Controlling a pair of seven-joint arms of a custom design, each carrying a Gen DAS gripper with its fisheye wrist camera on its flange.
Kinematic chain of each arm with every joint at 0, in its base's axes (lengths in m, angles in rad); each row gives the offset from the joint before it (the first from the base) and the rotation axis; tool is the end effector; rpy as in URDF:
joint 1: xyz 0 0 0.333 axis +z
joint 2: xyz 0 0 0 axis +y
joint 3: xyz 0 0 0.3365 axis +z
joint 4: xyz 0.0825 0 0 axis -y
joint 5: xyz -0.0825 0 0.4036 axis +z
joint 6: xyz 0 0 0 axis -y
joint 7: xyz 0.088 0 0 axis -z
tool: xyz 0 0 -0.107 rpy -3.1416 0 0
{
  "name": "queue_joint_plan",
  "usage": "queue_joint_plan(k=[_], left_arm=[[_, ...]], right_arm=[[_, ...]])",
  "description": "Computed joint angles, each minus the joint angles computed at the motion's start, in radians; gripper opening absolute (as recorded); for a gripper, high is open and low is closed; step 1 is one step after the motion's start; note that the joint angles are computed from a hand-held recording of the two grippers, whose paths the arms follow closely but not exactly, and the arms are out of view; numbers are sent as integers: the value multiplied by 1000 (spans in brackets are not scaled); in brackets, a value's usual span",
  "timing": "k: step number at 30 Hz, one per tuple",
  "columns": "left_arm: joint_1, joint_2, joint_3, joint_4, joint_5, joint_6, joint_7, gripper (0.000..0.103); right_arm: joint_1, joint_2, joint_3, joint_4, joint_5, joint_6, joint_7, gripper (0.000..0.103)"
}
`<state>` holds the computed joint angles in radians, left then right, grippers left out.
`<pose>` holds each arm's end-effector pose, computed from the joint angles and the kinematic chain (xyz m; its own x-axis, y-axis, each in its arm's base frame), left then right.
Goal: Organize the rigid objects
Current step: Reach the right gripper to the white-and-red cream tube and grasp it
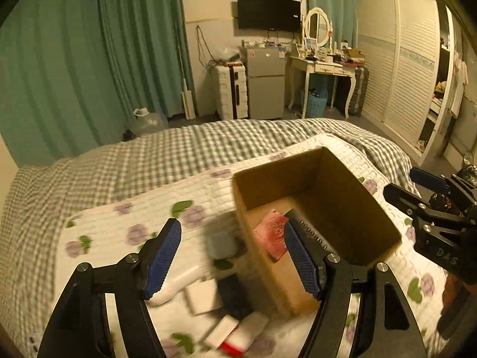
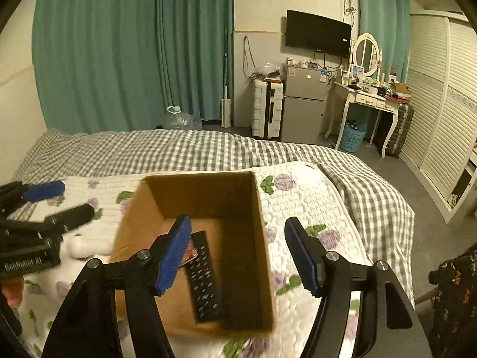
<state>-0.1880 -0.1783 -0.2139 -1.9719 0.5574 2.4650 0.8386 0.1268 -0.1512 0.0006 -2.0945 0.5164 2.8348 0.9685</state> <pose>0.5205 -0.2326 0.6383 0.0350 -0.9961 -0.0805 -0.6840 0.0349 -0.7287 0.5715 0.0476 0.6030 0.3057 -0.9521 -0.0037 -0.5642 -0.1780 -0.8062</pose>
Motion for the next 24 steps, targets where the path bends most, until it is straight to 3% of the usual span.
queue_joint_plan(k=[12,18,24], left_arm=[[31,-298,27,-318,-4,-36,-37,74],[47,-334,48,-444,-4,15,-77,74],[73,-325,56,-512,26,75,-101,74]], right_arm=[[71,-252,87,-234,-28,-97,35,66],[84,-210,153,-287,-92,-120,149,66],[99,-111,175,-298,-167,-93,271,66]])
